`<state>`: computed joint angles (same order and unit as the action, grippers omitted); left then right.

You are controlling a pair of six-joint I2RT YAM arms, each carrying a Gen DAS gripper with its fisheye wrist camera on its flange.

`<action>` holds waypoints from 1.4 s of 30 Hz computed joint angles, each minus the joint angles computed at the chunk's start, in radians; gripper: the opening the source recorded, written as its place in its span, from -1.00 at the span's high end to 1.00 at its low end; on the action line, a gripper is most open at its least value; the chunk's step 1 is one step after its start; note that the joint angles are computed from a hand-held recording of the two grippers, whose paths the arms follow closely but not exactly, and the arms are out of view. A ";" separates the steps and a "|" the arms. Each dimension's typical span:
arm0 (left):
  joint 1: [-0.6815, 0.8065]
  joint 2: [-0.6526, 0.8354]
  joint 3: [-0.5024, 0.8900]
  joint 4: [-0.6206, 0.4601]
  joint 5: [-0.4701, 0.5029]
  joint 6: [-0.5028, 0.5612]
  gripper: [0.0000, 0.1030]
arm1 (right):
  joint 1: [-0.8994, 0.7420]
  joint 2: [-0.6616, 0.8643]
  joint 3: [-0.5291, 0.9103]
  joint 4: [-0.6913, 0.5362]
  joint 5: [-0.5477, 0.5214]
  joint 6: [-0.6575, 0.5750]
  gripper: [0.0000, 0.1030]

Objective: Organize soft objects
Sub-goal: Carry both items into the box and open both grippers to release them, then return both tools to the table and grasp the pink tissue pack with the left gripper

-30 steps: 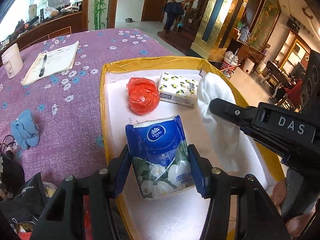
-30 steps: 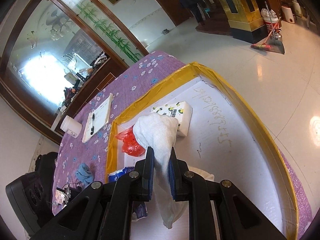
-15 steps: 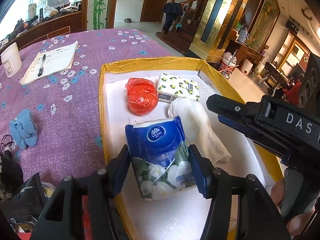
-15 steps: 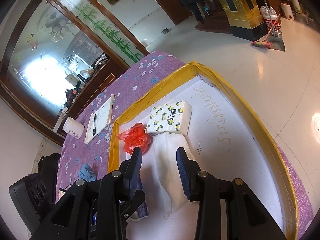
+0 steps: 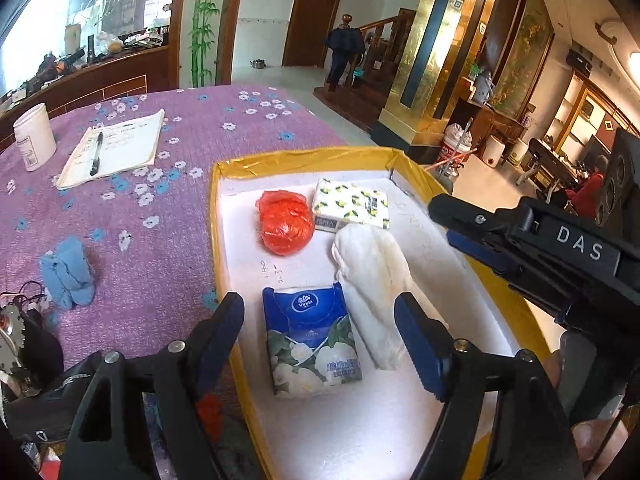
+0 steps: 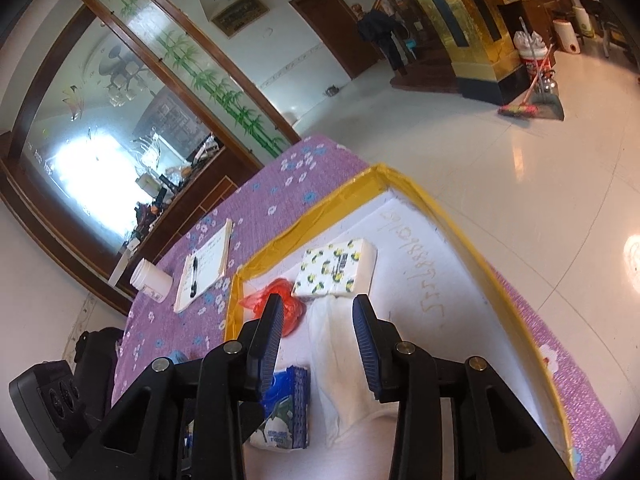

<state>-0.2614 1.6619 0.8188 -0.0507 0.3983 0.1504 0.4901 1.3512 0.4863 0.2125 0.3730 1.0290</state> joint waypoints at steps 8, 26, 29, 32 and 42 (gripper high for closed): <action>0.087 -0.161 0.006 -0.164 0.082 0.024 -0.49 | 0.107 -0.098 0.039 -0.140 0.092 0.044 0.25; 0.557 -0.195 0.070 -0.473 0.286 0.340 -0.49 | 0.498 0.242 0.341 -0.228 0.179 0.089 0.25; 0.674 -0.137 0.118 -0.504 0.306 0.393 -0.49 | 0.525 0.330 0.412 -0.215 0.150 0.051 0.25; 0.785 -0.042 0.207 -0.537 0.307 0.411 -0.49 | 0.538 0.430 0.483 -0.181 0.099 -0.009 0.25; 0.939 0.367 0.683 -0.578 0.116 0.151 -0.49 | 0.566 0.628 0.549 0.048 -0.008 -0.244 0.24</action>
<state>0.6772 2.0289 1.5021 -0.6289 0.5142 0.3015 1.0558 1.9793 1.0357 0.2610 0.3654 0.7854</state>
